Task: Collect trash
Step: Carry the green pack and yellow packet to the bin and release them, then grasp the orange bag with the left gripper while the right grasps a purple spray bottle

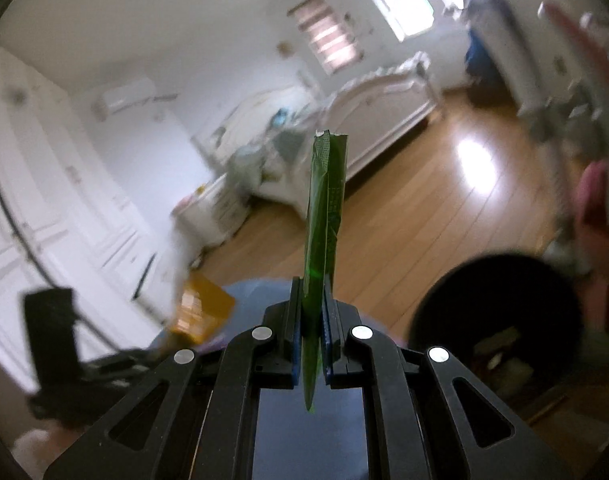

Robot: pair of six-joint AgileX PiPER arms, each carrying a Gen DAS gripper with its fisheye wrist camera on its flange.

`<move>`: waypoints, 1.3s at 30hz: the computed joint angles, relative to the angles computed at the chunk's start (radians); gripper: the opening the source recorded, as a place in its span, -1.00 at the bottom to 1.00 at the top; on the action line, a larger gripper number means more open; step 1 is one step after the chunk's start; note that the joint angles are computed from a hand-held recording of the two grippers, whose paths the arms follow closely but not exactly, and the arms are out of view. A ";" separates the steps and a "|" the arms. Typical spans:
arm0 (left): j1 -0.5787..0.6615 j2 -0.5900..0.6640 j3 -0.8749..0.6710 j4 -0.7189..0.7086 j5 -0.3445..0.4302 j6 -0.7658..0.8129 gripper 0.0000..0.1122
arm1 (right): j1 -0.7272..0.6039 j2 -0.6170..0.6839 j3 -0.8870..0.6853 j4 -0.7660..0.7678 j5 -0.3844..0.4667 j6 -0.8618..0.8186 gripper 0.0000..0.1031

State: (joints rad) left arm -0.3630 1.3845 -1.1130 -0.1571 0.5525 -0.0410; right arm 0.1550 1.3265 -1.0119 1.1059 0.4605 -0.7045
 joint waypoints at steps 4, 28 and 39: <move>-0.023 0.198 -0.226 -0.234 0.032 0.183 -0.29 | -0.099 0.060 -0.040 -0.070 -0.026 0.004 -0.83; -0.070 0.753 -0.787 -0.295 0.205 0.105 0.57 | -0.263 0.404 -0.141 -0.046 -0.031 -0.079 0.41; 0.067 0.306 -0.277 -0.412 0.125 0.247 0.57 | -0.133 0.241 -0.024 -0.005 0.031 -0.068 0.43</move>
